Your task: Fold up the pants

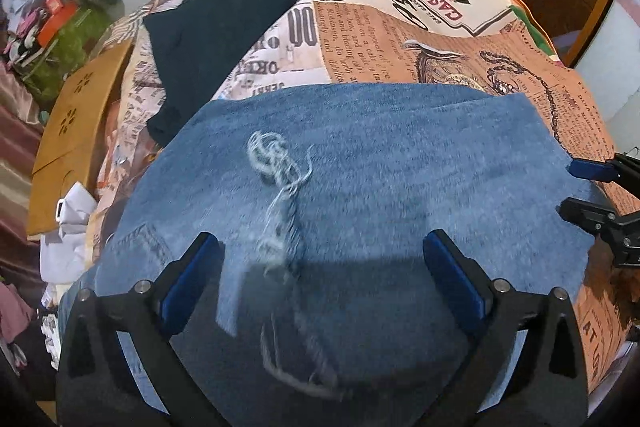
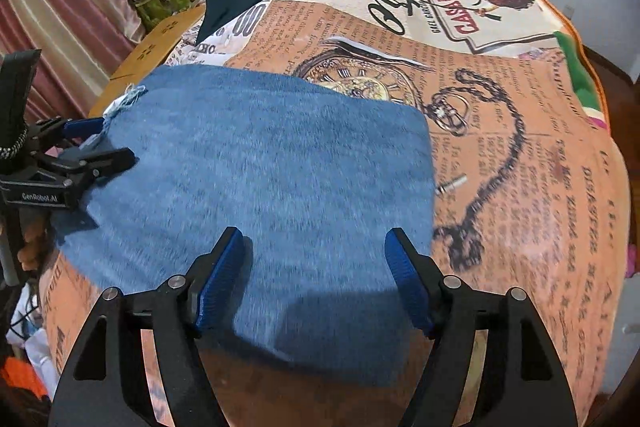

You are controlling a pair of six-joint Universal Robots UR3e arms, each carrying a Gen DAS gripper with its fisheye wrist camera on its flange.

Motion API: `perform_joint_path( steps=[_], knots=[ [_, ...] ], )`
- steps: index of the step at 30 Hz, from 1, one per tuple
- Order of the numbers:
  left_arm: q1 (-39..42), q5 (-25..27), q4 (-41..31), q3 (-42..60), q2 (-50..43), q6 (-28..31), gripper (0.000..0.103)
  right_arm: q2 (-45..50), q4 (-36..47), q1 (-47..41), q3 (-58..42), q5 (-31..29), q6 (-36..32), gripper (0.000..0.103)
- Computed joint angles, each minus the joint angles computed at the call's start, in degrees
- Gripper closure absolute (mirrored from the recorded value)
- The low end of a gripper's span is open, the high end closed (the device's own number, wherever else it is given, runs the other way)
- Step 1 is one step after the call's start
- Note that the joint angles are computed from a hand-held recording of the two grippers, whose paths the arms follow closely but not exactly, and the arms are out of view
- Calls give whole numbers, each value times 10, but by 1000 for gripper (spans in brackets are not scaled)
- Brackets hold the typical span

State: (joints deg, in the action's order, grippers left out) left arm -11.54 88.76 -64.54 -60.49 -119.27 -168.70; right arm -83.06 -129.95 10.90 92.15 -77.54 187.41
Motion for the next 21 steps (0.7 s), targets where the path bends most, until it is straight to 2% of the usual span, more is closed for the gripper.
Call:
perform_joint_path(
  steps=[5, 12, 17, 21],
  knots=[
    [5, 2, 13, -42, 39, -7, 0, -12, 18, 29, -12, -53, 8, 33],
    [31, -13, 61, -131, 127, -9, 0, -10, 31, 49, -55, -73, 21, 33],
    [88, -43, 110, -191, 205, -26, 0, 17, 31, 81, -127, -91, 30, 33],
    [168, -90, 140, -249, 276, -45, 0, 58, 29, 106, -199, -97, 36, 33]
  ],
)
